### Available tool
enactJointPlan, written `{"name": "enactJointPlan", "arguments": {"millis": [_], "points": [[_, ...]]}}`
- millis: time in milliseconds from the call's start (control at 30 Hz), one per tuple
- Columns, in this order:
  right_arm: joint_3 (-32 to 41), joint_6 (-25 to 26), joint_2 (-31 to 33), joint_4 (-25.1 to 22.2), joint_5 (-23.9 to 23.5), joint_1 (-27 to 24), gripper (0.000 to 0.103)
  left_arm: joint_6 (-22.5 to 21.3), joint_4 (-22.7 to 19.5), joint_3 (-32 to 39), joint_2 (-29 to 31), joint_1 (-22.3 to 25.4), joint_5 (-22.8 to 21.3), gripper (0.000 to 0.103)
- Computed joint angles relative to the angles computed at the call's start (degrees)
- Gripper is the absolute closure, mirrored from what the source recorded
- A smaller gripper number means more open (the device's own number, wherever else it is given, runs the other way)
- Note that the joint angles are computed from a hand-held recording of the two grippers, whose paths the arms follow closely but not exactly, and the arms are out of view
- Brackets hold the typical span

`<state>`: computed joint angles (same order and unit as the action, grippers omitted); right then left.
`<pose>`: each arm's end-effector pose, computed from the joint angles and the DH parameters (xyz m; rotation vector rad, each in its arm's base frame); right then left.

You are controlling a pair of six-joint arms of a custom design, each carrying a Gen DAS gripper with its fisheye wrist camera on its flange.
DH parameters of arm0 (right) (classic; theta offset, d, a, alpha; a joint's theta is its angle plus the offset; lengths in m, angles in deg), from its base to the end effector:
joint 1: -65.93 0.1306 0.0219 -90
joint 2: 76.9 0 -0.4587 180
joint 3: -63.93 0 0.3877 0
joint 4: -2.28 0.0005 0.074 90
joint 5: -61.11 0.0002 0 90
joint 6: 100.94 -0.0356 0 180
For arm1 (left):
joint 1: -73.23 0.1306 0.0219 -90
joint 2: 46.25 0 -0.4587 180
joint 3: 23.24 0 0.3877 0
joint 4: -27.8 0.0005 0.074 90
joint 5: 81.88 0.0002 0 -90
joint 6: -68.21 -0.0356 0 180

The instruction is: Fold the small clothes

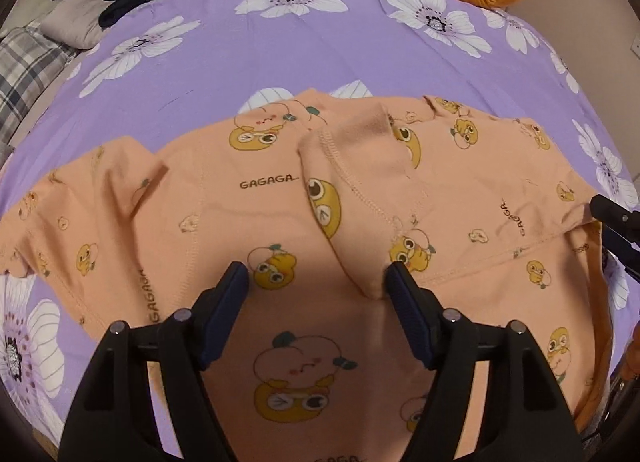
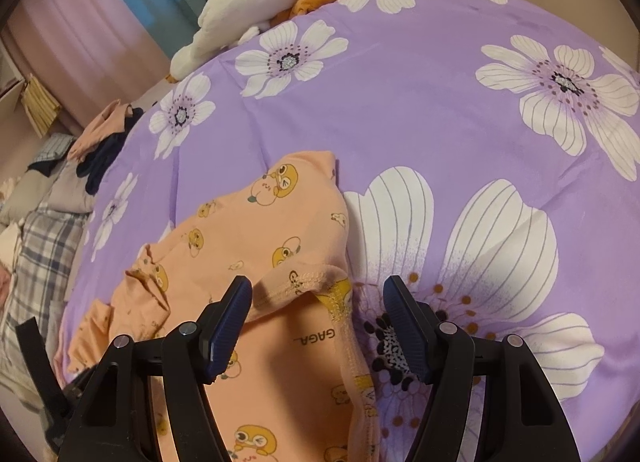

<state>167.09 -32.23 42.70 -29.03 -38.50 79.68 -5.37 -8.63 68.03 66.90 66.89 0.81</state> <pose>0.6724 0.1701 0.3388 0.0815 2.4443 0.4802 0.6159 -0.0644 0.3148 -0.2727 2.5611 0.0170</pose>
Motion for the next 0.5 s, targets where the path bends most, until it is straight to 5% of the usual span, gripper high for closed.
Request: {"name": "enactJointPlan", "arguments": {"millis": [100,267,367,500], "points": [[0.1,0.2,0.0,-0.2,0.4,0.1,0.034,-0.2,0.7,1.2,1.2,0.1,-4.9,0.029],[-0.4,0.9,-0.6,0.0,1.8,0.2,0.034,6.2,1.7,0.9,0.5,3.3,0.1,0.030],[-0.8,1.3,-0.9,0.4,2.5,0.2,0.034,7.7,1.8,-0.4,-0.6,3.9,-5.6,0.032],[-0.8,0.7,-0.7,0.8,1.9,-0.1,0.034,9.1,3.7,-3.0,-2.1,5.9,2.8,0.031]]}}
